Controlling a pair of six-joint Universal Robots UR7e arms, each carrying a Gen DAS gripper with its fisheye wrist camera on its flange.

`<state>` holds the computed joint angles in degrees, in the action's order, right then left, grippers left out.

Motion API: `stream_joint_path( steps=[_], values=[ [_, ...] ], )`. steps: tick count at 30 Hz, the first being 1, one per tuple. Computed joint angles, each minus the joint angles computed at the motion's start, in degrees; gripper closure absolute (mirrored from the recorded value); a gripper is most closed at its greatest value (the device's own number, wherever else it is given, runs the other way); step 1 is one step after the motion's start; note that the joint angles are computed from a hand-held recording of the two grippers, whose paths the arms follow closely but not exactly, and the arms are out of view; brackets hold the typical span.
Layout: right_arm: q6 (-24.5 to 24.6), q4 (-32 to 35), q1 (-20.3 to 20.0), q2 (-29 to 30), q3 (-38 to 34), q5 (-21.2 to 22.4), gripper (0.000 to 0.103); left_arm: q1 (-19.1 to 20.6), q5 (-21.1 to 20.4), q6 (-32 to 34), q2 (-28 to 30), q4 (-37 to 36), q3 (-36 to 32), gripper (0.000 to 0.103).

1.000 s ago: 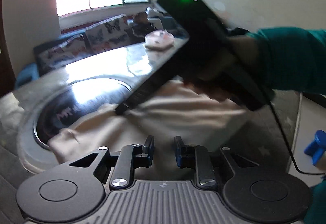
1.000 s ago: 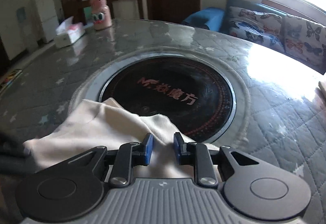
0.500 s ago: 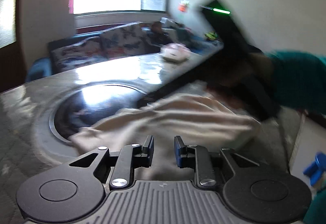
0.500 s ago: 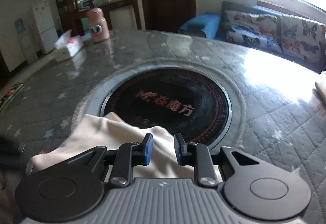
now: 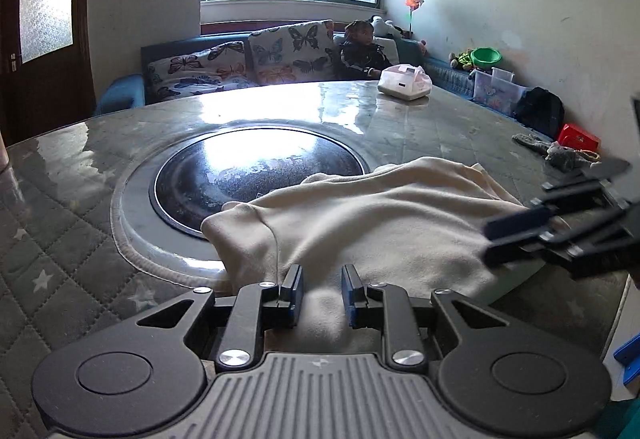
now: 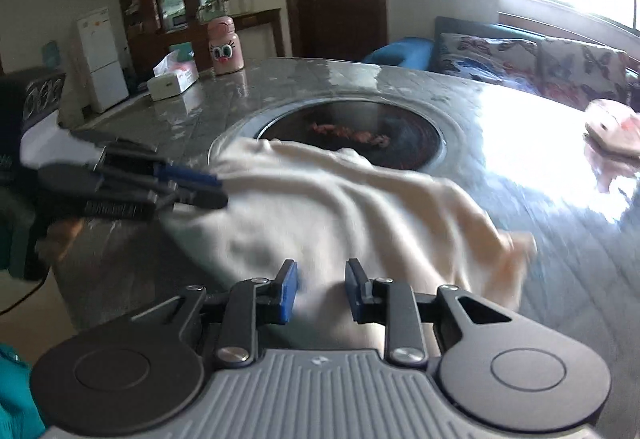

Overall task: Fold clothes
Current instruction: 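Release the hem and press the folded sweatshirt flat with the right gripper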

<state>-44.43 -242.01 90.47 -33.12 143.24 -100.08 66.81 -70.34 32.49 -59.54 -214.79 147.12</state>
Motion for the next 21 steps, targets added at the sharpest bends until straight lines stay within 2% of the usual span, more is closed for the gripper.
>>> stream_joint_path(
  steps=[2,6,10,13,17,21],
  values=[
    [-0.87,-5.75,-1.33,1.93,2.21,1.16,0.077,-0.31,0.55,-0.03,0.14,-0.01,-0.08,0.079],
    [0.21,-6.96,-2.58,0.37,4.89,2.84,0.077,-2.98,2.75,0.56,0.61,-2.44,1.05,0.08],
    [3.05,-7.61,-3.82,-2.87,4.75,4.76,0.077,-5.08,-0.63,0.9,0.75,-2.62,1.83,0.08],
    [3.44,-4.86,-4.05,-4.63,2.58,4.67,0.077,-6.51,-2.65,0.6,2.86,-1.38,1.43,0.08],
    [1.81,2.95,-4.76,-6.67,-0.42,4.93,0.078,-7.12,-5.0,0.36,6.15,-0.11,0.35,0.079],
    [-1.71,2.87,-4.34,-4.25,-3.6,1.78,0.078,-7.29,-6.16,0.9,8.23,1.02,0.05,0.079]
  ],
)
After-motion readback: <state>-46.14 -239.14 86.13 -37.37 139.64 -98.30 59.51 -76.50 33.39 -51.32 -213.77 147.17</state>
